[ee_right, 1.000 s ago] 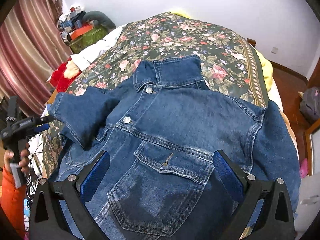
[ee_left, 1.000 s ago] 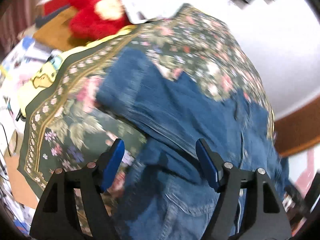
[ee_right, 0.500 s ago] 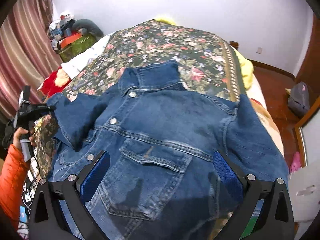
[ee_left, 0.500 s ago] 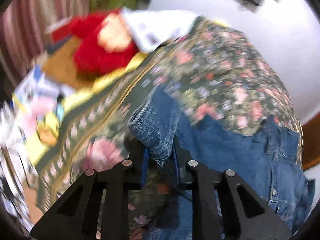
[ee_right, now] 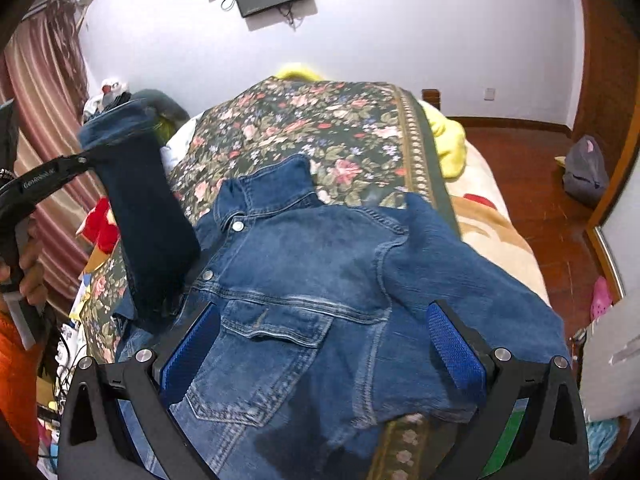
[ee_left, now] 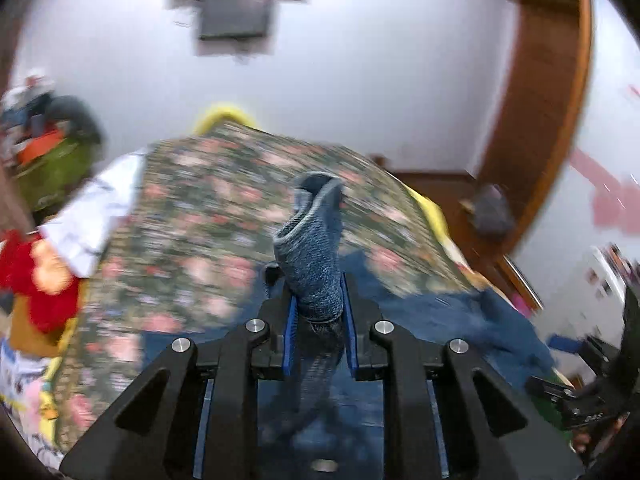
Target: Fold large clothes
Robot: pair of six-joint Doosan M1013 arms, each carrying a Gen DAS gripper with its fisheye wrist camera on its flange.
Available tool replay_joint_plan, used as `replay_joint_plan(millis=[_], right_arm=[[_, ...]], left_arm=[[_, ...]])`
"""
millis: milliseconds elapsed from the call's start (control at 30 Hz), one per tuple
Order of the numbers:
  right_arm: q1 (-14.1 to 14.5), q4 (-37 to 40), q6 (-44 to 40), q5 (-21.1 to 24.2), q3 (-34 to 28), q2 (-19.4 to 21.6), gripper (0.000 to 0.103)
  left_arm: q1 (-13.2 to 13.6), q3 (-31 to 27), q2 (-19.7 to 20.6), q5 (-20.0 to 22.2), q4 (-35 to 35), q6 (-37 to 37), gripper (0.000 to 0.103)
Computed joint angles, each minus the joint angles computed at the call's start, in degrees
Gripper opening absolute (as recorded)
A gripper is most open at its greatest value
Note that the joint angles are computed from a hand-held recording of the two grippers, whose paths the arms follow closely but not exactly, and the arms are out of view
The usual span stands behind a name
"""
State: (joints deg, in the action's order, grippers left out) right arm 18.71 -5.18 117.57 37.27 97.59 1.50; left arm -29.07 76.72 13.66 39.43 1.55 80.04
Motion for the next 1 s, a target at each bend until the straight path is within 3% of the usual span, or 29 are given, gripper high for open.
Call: replay_joint_plan(millis=[200, 333, 433, 567, 700, 800, 900, 1000], right_arm=[[-1.5, -0.8, 2.4, -0.8, 2.8, -2.8, 0.103], [-2.7, -0.3, 3.0, 0.1, 3.8, -3.6, 0.103], [-3.0, 0.7, 2.6, 0.8, 3.8, -3.4, 0.103], [-2.5, 1.0, 1.7, 0.7, 2.9, -2.6, 0.103], [-1.1, 0.6, 0.5, 0.6, 0.6, -0.5, 0.103], [0.1, 0.4, -0.6, 1.2, -1.5, 1.3, 0.103], [1.6, 0.1, -2.5, 2.8, -4.3, 4.1, 0.103], [3.0, -0.4, -3.4, 5.4, -7.1, 7.2, 0.103]], left_arm=[[-4.6, -2.2, 5.4, 9.4, -4.0, 7.9, 0.02], [-5.2, -2.4, 7.4, 16.2, -8.6, 11.3, 0.022], [-5.6, -2.5, 7.3, 18.7, -9.5, 12.0, 0.032], [-4.2, -1.2, 4.8, 16.2, -11.4, 13.6, 0.057], [-2.3, 3.5, 0.1, 6.4, -5.3, 6.0, 0.078], [0.4, 6.0, -1.6, 4.7, 1.4, 0.3, 0.081], [2.5, 7.3, -1.4, 8.3, 10.2, -7.3, 0.081], [5.2, 9.5, -1.5, 9.9, 11.5, -9.7, 0.081]])
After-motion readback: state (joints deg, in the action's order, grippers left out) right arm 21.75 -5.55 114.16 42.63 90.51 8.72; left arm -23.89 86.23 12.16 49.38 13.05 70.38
